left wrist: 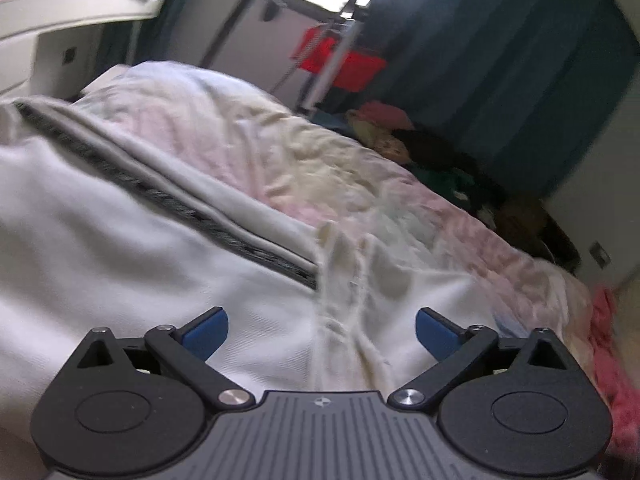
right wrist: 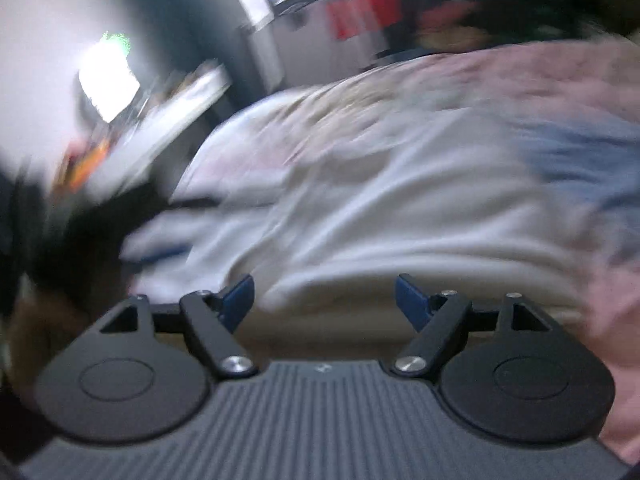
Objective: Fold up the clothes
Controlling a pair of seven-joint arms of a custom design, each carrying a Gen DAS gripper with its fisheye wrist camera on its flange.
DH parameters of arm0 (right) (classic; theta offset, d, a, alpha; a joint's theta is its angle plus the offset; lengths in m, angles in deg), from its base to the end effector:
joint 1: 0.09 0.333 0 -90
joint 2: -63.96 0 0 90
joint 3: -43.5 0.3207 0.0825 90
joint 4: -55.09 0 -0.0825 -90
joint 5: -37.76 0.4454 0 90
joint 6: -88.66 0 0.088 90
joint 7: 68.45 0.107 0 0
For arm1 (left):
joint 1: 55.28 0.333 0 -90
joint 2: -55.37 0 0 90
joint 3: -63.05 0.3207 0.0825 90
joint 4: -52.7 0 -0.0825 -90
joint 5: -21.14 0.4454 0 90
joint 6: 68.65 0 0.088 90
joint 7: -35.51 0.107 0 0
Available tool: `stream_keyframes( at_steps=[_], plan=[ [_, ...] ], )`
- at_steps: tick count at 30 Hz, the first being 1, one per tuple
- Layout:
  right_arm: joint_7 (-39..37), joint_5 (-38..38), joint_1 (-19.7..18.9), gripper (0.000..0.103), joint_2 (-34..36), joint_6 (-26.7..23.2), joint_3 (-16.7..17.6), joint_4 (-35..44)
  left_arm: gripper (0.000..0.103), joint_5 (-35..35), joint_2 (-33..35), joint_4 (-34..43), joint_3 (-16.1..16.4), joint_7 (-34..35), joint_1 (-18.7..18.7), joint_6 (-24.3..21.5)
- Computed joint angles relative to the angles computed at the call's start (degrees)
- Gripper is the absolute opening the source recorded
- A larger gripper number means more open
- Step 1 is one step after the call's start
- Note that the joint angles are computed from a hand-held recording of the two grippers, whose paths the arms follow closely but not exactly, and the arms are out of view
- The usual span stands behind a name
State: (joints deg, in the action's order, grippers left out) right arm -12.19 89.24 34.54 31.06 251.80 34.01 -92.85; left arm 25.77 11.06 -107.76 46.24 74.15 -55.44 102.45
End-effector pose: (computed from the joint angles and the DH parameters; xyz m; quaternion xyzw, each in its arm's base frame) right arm 0.4408 0.1574 0.5018 -0.6951 0.5407 -0.0500 0.4711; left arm 0.3950 -0.1266 0.4947 -0.7645 0.4516 -0.4080 0.2123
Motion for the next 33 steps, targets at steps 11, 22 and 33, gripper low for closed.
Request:
stream_keyframes(
  at_steps=[11, 22, 33],
  plan=[
    [14.93, -5.64, -9.21, 0.025, 11.86, 5.28, 2.95, 4.66, 0.037, 1.49, 4.85, 3.0, 0.33, 9.44, -6.59, -4.02],
    [22.21, -10.45, -9.79, 0.026, 12.91, 5.84, 3.93, 4.23, 0.016, -4.67, 1.56, 3.67, 6.17, 11.71, -12.75, -14.68],
    [21.75, -6.65, -8.8, 0.027, 13.72, 5.3, 2.29, 5.59, 0.074, -11.72, 18.77, 17.1, 12.43, 26.01, -10.54, -7.15]
  ],
)
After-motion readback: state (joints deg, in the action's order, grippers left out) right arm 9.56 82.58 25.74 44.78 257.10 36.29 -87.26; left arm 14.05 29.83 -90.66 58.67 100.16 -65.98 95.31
